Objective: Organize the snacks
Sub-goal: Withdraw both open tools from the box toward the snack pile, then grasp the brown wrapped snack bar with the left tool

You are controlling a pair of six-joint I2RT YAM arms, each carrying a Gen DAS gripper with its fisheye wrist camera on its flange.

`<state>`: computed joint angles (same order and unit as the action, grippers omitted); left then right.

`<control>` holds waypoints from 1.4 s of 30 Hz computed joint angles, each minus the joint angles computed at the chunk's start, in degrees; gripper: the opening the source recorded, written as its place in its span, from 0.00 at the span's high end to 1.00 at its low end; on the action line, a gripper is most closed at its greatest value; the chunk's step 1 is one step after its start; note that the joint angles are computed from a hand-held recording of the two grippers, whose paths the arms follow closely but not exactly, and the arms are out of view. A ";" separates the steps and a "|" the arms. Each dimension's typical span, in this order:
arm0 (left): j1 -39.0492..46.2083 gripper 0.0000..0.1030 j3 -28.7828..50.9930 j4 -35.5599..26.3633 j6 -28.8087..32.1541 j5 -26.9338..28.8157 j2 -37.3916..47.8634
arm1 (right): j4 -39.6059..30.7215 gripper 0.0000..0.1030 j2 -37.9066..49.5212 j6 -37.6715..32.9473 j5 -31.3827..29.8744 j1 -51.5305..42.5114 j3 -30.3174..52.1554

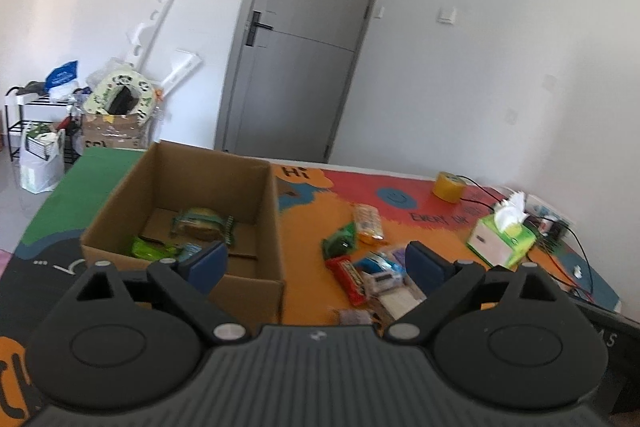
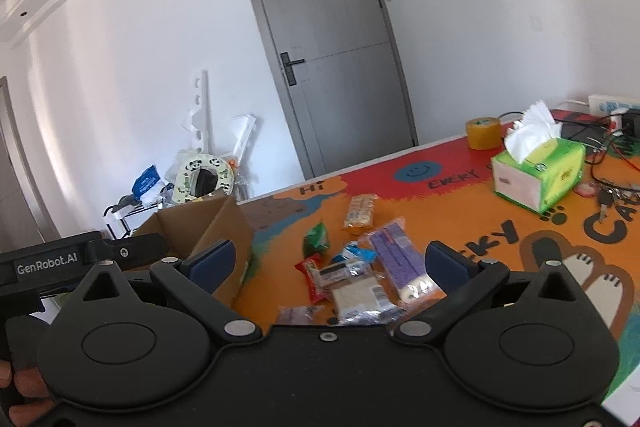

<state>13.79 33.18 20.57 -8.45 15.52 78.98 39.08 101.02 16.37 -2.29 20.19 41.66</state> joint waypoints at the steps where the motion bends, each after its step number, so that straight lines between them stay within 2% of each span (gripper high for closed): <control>1: -0.41 0.08 -0.24 0.21 0.10 0.08 -0.06 | 0.06 0.00 -0.06 0.03 -0.30 -0.42 -0.33; 8: -3.38 0.08 -0.94 1.30 0.83 -0.85 0.98 | 1.14 0.00 0.17 -0.50 -0.84 -2.83 -2.17; 16: -7.37 0.09 0.35 1.37 1.65 -5.37 4.58 | 2.65 0.01 2.79 -0.25 -2.62 -6.07 -3.14; 22: -9.45 0.11 0.73 4.23 1.76 -5.26 8.41 | 2.25 0.02 6.20 0.39 -4.94 -7.64 -1.51; 25: -10.31 0.19 1.59 5.21 1.63 -5.65 10.75 | 1.95 0.09 7.96 0.48 -7.27 -8.47 -0.28; 27: -10.86 0.31 2.47 5.07 1.38 -5.92 12.39 | 1.55 0.12 8.91 0.44 -8.31 -8.67 0.59; 30: -11.26 0.42 4.01 4.74 0.99 -5.72 14.93 | 0.59 0.16 10.48 0.22 -9.19 -8.74 2.20; 42: -12.33 0.45 9.88 6.36 0.23 -8.71 25.49 | -1.50 0.17 13.76 0.27 -10.61 -9.17 6.13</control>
